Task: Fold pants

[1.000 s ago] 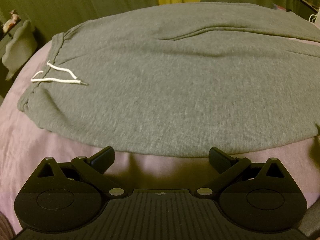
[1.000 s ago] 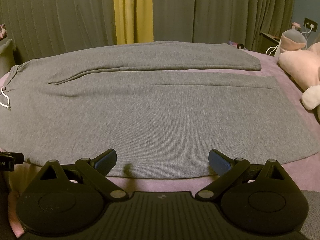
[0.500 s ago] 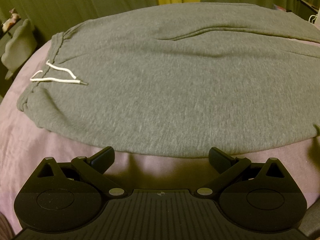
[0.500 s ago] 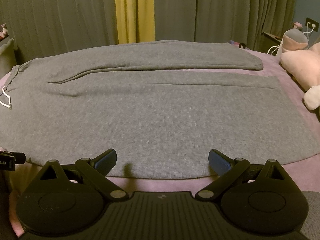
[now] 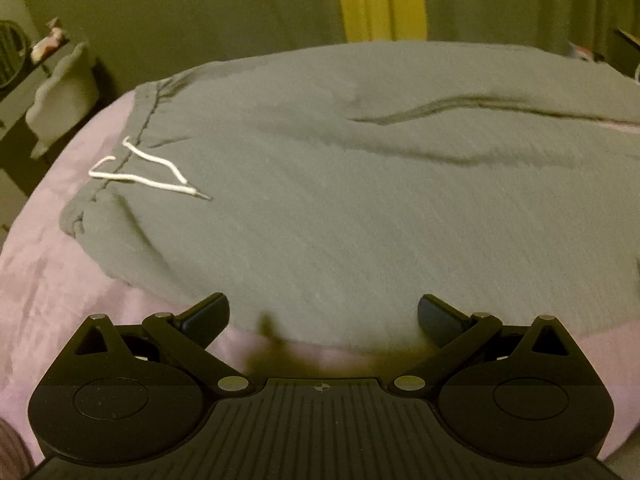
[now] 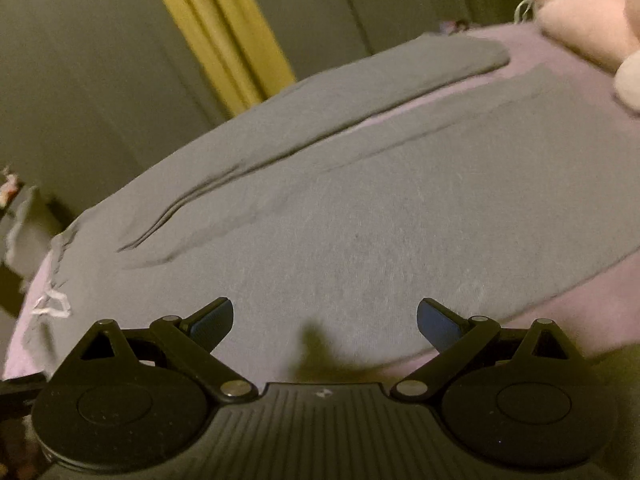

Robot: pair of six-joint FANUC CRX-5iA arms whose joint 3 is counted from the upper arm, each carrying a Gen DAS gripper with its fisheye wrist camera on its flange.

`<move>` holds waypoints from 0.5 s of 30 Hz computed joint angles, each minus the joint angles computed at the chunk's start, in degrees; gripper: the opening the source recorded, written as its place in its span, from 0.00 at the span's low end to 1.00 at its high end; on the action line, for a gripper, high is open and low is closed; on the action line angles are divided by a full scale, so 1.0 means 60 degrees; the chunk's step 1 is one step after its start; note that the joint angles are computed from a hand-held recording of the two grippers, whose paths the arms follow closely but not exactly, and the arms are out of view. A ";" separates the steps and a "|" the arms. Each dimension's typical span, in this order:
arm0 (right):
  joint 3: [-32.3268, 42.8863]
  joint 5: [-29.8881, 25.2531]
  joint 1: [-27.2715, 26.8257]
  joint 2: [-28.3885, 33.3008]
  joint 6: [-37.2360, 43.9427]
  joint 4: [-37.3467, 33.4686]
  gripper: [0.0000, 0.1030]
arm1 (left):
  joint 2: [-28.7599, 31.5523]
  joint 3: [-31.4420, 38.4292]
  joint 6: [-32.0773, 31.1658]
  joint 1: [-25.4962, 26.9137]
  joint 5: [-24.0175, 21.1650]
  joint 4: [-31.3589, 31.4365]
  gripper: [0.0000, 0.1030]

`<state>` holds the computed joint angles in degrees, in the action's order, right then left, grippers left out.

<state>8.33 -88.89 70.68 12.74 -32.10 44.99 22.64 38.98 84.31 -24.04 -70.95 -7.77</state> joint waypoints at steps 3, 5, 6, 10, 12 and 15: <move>0.0146 -0.0559 -0.0191 0.0303 0.0904 0.0873 0.96 | 0.0394 0.0610 0.0470 0.0114 0.0001 0.0028 1.00; 0.0419 -0.0471 -0.0565 0.0446 0.1825 0.0907 0.96 | 0.0762 0.1141 0.0859 0.0121 0.0010 -0.0104 1.00; 0.0632 -0.0170 -0.0845 0.0452 0.2409 0.0501 0.96 | 0.1043 0.1559 0.1198 0.0062 -0.0020 -0.0369 1.00; 0.0994 0.1467 -0.2080 0.0358 0.3399 -0.0517 0.96 | 0.1679 0.2314 0.2728 -0.0286 0.0363 -0.1897 1.00; 0.1526 0.1588 -0.2673 0.0781 0.3745 -0.0350 0.96 | 0.1731 0.2144 0.3321 -0.0400 0.0782 -0.2579 1.00; 0.2812 0.1434 -0.3565 0.1791 0.4676 0.0077 0.96 | 0.2328 0.2842 0.3691 -0.0081 0.0137 -0.1919 1.00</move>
